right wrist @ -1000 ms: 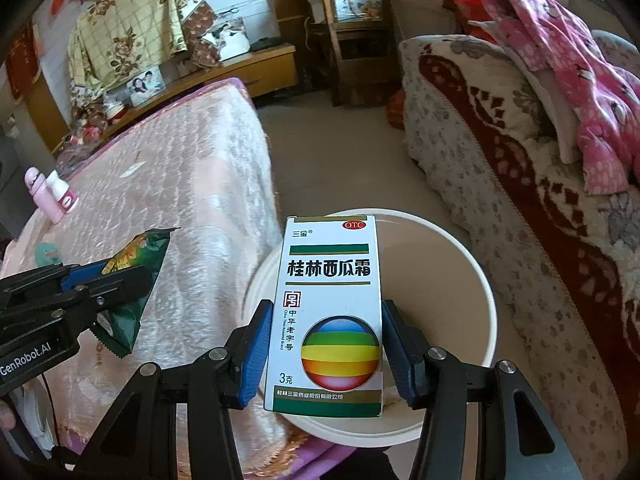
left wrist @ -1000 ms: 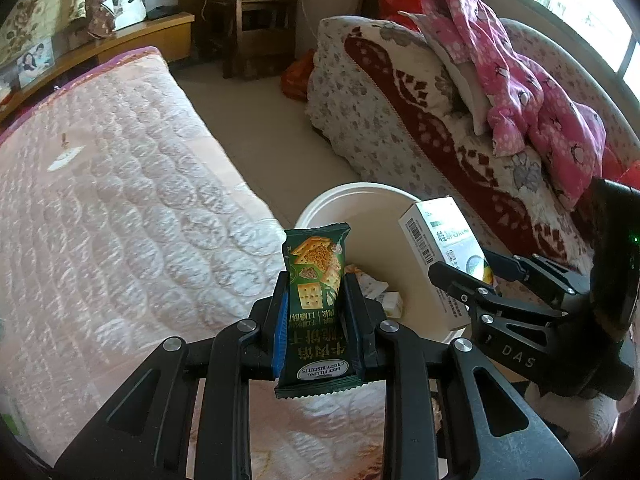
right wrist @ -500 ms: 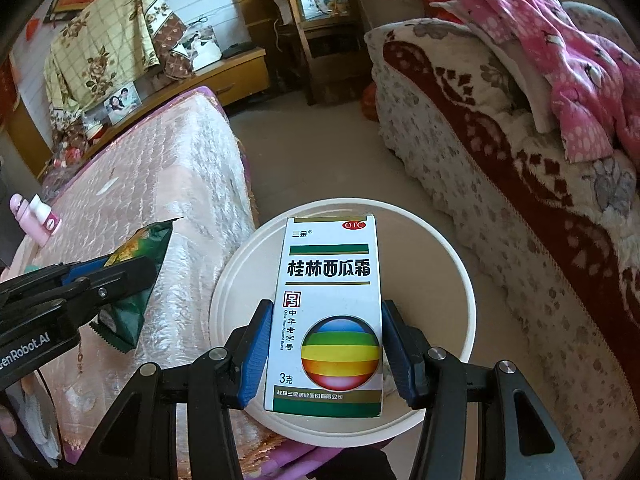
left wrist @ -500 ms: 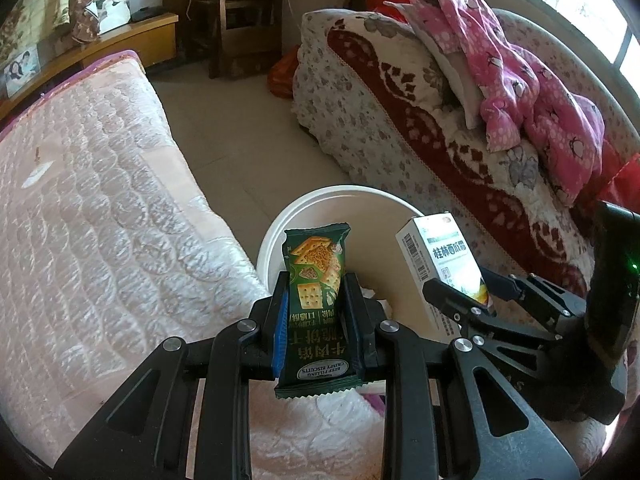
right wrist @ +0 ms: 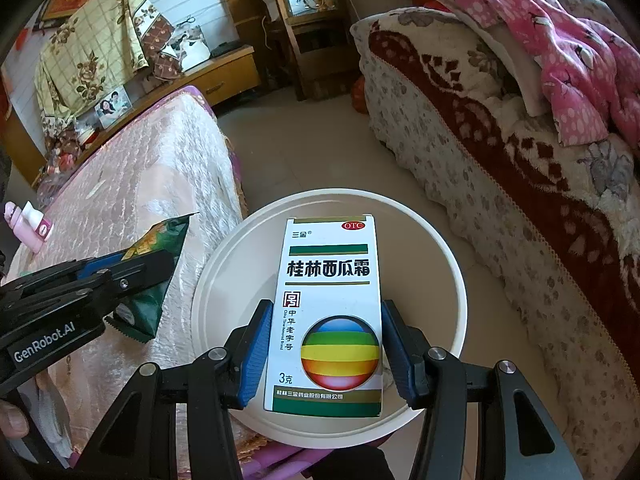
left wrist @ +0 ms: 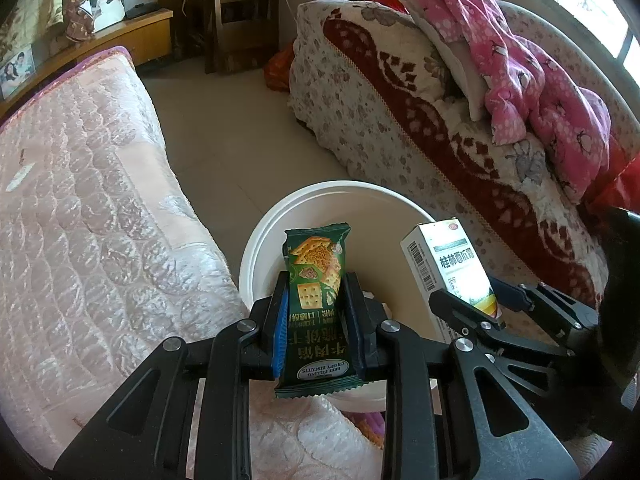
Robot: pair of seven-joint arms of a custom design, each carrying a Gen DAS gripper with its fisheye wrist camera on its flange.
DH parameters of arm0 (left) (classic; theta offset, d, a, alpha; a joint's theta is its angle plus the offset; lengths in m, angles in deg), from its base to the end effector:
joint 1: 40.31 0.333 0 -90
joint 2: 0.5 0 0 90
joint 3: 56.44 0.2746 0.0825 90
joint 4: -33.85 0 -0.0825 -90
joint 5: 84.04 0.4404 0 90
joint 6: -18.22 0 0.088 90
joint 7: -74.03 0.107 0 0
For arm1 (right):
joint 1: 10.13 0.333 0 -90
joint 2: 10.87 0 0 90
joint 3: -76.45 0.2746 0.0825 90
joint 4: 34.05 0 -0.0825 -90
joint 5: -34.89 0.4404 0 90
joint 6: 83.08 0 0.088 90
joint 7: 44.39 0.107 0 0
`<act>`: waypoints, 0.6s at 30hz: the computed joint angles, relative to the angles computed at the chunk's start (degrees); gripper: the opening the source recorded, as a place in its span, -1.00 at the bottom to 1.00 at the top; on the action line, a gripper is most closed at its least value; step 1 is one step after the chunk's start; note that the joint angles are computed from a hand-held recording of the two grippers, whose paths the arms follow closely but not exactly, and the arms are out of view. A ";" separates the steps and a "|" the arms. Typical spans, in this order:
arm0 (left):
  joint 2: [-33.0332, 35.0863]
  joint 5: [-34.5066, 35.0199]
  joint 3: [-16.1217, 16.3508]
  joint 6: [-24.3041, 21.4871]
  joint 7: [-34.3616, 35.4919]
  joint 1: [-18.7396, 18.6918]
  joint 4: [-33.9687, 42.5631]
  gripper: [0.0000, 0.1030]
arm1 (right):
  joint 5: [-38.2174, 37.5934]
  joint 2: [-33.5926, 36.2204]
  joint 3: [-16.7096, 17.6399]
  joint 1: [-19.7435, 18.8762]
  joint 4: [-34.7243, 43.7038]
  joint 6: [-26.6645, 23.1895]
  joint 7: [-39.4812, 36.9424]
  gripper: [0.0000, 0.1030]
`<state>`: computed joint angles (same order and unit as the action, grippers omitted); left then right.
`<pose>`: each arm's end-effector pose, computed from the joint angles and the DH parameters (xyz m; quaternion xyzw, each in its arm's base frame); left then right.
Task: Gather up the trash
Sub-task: 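Open both tools to drop the wrapper and box into the bucket, then move both tools back over the remaining trash on the bed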
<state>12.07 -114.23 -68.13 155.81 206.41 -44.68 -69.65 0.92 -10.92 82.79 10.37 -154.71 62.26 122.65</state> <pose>0.6671 -0.1893 0.4004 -0.4122 0.8633 -0.2894 0.0315 0.5565 0.2888 0.3924 -0.5052 0.8106 -0.1875 0.2291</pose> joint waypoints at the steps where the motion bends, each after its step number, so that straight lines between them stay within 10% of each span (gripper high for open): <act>1: 0.12 0.12 0.00 0.11 -0.09 -0.07 0.09 -0.54 | 0.00 0.03 -0.02 -0.01 -0.01 0.05 0.04 -0.01; 18: -0.07 -2.93 -0.15 -0.46 1.44 0.48 0.21 0.08 | 0.67 -0.27 -0.22 -0.54 -0.79 -0.64 2.41 0.17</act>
<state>12.00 -117.17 -68.27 155.35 207.84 -44.20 -69.44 1.59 -11.19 82.57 9.83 -155.50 61.62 125.07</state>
